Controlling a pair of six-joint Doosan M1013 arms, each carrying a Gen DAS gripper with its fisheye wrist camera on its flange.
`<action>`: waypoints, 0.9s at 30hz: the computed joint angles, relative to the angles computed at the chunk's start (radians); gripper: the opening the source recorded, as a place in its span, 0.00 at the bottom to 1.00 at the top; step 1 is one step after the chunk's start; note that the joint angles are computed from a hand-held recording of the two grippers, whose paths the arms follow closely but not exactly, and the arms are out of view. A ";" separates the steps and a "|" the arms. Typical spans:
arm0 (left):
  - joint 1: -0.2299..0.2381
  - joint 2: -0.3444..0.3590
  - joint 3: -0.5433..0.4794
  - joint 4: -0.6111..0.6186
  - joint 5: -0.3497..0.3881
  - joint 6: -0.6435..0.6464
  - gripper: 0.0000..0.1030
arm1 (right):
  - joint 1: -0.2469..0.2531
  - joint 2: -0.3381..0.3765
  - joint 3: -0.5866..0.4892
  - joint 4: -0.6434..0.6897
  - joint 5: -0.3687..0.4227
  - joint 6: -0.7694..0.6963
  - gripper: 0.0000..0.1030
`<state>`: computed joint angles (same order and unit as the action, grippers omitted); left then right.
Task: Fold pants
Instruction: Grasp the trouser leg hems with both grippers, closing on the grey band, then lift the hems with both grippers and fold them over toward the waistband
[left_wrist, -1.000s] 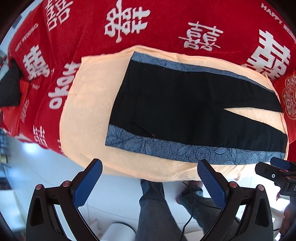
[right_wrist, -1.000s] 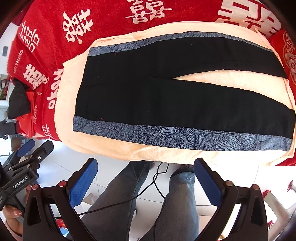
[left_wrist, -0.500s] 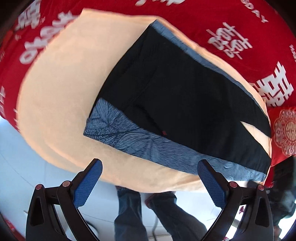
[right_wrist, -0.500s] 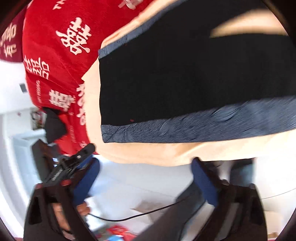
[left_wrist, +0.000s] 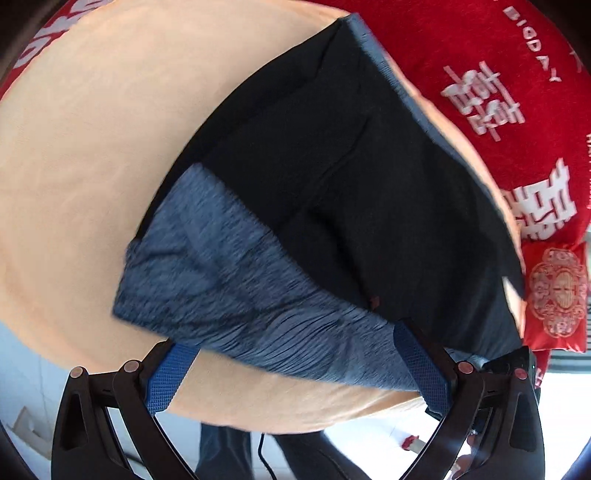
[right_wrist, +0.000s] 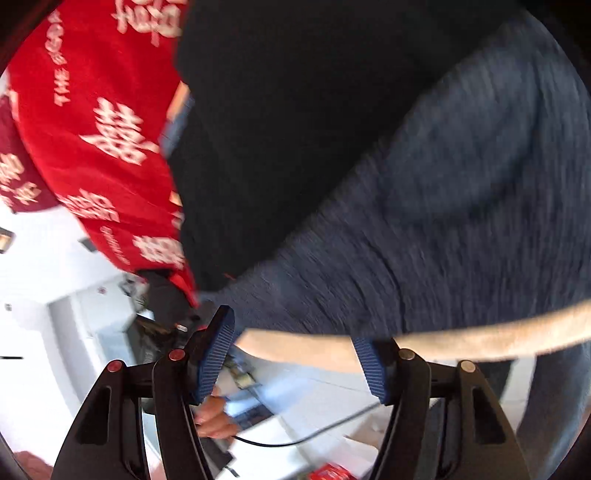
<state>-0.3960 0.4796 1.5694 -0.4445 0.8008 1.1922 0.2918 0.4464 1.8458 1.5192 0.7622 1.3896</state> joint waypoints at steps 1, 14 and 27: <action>-0.002 0.001 -0.006 0.000 -0.002 0.004 0.97 | -0.005 -0.003 -0.001 0.022 -0.005 -0.032 0.67; 0.001 0.005 -0.035 0.112 0.048 -0.059 0.46 | -0.062 -0.080 0.172 0.291 -0.045 -0.197 0.46; 0.004 0.055 -0.272 0.159 0.061 -0.126 0.23 | -0.170 -0.024 -0.143 -0.099 0.142 -0.043 0.09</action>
